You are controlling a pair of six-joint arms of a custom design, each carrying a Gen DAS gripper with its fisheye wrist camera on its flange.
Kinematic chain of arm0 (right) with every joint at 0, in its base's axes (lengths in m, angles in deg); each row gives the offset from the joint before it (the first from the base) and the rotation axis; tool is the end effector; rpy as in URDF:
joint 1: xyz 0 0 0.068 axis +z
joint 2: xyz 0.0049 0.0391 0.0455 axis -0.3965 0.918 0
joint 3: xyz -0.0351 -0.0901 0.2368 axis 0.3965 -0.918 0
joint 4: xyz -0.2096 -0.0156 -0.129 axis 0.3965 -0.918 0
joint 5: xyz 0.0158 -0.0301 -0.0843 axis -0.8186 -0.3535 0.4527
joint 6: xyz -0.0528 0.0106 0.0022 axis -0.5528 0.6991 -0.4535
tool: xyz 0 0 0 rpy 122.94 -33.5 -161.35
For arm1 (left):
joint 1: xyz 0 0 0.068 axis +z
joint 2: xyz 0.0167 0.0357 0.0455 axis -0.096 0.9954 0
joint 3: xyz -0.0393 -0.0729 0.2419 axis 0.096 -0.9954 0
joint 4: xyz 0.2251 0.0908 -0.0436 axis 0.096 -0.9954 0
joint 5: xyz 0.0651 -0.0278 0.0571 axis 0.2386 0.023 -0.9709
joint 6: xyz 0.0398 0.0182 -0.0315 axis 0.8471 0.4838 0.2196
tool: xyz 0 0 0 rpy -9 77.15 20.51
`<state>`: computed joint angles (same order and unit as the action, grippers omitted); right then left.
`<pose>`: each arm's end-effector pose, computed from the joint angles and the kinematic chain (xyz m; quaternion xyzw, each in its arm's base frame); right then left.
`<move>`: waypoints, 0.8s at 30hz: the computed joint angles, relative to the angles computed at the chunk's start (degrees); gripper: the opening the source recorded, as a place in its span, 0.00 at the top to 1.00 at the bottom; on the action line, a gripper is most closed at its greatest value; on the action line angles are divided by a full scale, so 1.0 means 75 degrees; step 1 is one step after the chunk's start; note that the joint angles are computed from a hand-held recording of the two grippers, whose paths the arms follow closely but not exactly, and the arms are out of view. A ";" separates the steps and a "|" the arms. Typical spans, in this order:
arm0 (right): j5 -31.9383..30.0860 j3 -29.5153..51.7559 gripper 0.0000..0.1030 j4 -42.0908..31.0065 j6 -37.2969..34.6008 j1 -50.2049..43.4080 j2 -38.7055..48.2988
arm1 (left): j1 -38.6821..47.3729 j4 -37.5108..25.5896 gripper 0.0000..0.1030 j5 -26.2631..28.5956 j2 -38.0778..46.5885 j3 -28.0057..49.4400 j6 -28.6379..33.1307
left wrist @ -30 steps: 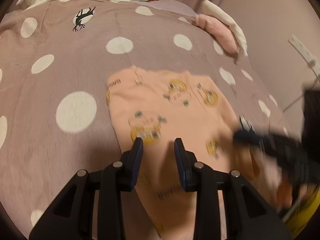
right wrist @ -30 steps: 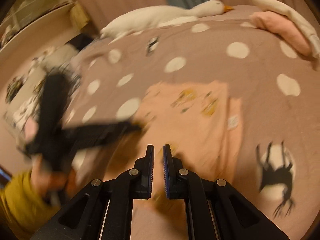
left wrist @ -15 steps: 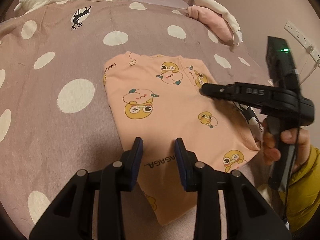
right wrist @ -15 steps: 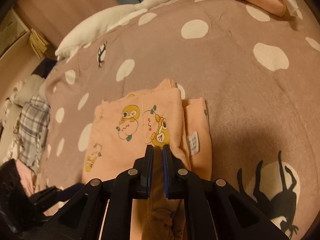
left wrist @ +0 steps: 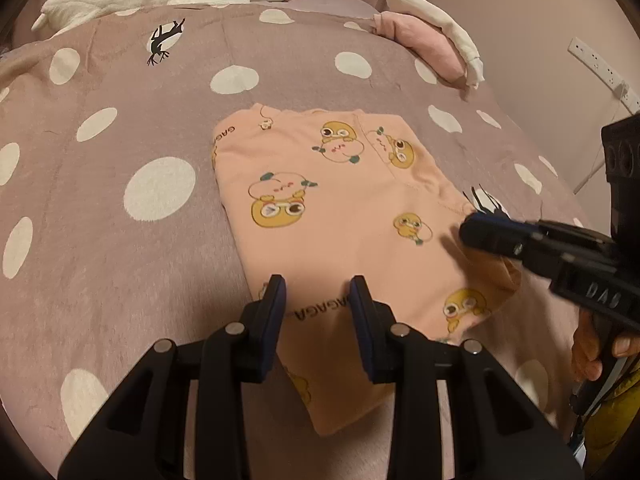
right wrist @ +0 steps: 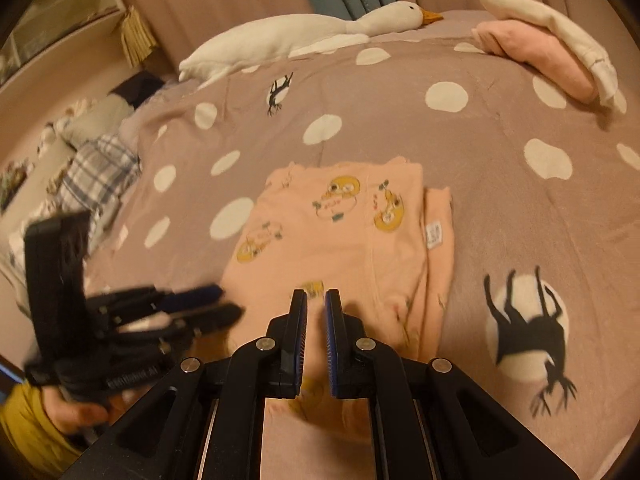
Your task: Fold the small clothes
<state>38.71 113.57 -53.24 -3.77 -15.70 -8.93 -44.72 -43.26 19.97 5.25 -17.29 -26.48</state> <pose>0.2004 0.0397 0.1594 -0.0945 0.9147 0.2029 0.3364 0.2045 -0.1639 0.1429 0.1240 0.9367 -0.1424 0.2947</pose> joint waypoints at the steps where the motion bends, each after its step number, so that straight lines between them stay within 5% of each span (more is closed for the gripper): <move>1: 0.0077 -0.0078 0.94 -0.0036 -0.0049 0.0024 -0.0039 | -0.0038 -0.0006 0.69 -0.0035 -0.0026 -0.0039 -0.0013; 6: -0.0013 -0.0482 0.94 0.0117 -0.0019 -0.0334 0.0428 | -0.0288 -0.0026 0.68 -0.0264 -0.0222 -0.0324 -0.0114; 19: -0.0149 -0.0925 0.94 -0.0606 0.0285 -0.0416 -0.0687 | -0.0472 -0.0274 0.64 -0.0184 -0.0619 -0.0886 -0.0573; 21: -0.0229 -0.0974 0.94 -0.0777 0.0278 -0.0505 -0.0887 | -0.0418 -0.0347 0.59 -0.0123 -0.0793 -0.0993 -0.0742; 24: -0.0868 -0.1054 0.82 -0.0998 0.0101 -0.1027 -0.1239 | -0.0265 -0.0454 0.34 -0.0216 -0.1041 -0.1117 -0.1216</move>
